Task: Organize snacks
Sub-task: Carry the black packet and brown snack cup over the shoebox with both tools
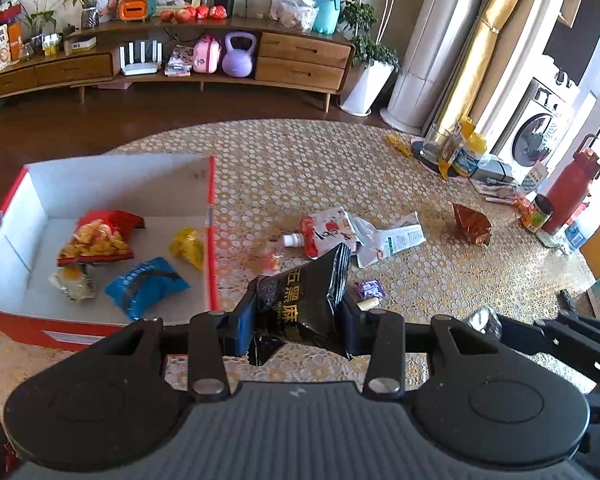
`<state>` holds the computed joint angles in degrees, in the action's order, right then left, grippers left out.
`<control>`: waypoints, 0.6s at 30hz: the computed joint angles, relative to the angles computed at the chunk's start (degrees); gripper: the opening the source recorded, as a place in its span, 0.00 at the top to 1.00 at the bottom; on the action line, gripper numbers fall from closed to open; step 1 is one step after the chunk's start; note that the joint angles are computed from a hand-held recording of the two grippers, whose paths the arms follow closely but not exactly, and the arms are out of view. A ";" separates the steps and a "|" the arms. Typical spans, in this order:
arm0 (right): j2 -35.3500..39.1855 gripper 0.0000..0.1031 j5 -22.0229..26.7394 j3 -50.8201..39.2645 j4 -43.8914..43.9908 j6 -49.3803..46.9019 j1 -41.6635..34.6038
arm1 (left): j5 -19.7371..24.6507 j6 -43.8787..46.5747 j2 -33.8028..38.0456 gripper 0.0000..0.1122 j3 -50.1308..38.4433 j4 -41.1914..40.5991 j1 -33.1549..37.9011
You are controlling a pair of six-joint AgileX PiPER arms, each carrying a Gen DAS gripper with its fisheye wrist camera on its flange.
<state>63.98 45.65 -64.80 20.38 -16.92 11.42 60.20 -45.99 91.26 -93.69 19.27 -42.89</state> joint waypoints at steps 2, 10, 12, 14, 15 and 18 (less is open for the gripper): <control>0.89 0.67 -0.49 -1.55 -2.29 2.62 2.84 | 0.29 0.67 -1.81 0.63 1.00 -0.18 0.73; 7.67 0.67 -2.32 -9.12 -11.23 12.63 14.43 | 0.77 3.20 -8.29 0.63 5.97 -0.51 5.30; 9.97 0.67 -2.58 -11.37 -12.80 14.34 16.59 | 0.80 4.27 -9.47 0.63 7.02 -1.01 7.02; 12.01 0.67 -3.13 -13.06 -13.92 15.50 18.17 | 0.69 5.60 -10.70 0.63 8.30 -1.51 8.96; 13.43 0.67 -3.15 -14.37 -14.74 16.28 18.99 | 0.56 6.23 -11.23 0.63 8.92 -1.79 9.89; 16.11 0.67 -3.66 -16.23 -16.09 17.64 20.52 | -0.17 8.37 -12.35 0.63 10.80 -2.87 13.39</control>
